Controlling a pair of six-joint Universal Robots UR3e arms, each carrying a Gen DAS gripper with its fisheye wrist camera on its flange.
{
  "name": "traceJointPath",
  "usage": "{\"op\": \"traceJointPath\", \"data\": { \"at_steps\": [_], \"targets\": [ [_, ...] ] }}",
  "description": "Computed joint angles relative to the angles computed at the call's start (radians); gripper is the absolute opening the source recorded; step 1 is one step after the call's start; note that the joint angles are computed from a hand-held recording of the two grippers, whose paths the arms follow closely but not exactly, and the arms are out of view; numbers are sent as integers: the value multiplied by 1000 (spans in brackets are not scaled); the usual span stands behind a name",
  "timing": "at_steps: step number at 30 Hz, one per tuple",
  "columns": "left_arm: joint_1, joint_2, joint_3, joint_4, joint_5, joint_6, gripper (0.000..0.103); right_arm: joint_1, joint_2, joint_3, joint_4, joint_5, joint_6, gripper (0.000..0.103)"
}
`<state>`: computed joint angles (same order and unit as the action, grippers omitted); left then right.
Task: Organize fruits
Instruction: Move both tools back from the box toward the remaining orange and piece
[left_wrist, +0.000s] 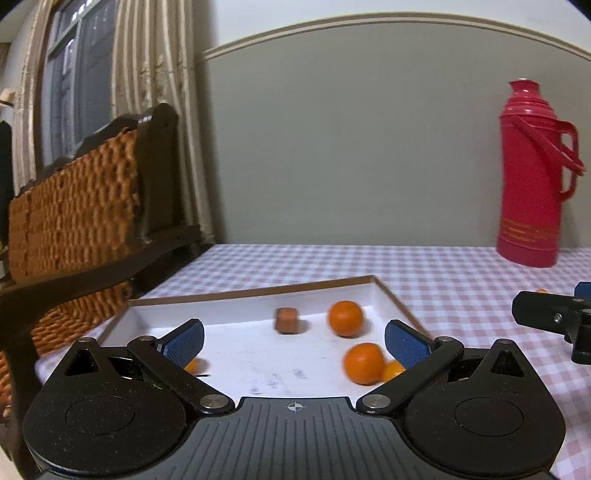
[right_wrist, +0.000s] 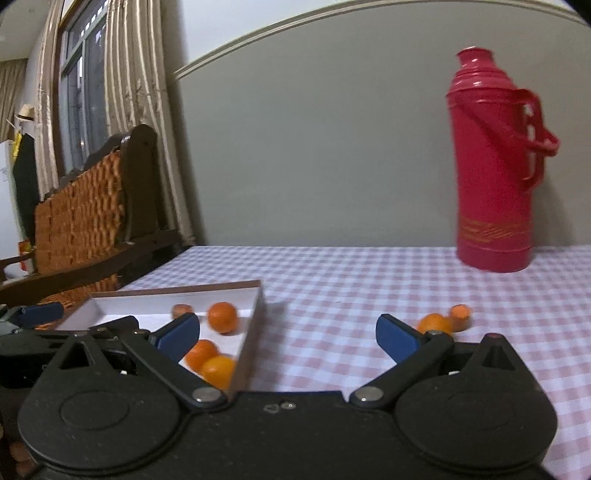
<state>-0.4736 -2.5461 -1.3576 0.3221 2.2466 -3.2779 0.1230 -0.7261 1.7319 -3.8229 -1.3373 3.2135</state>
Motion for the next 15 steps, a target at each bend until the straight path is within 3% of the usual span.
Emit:
{"op": "traceJointPath", "data": {
  "at_steps": [15],
  "targets": [
    [-70,-119,255,-140,-41,21,103,-100,-53,136,-12,-20,9,94]
  ]
}}
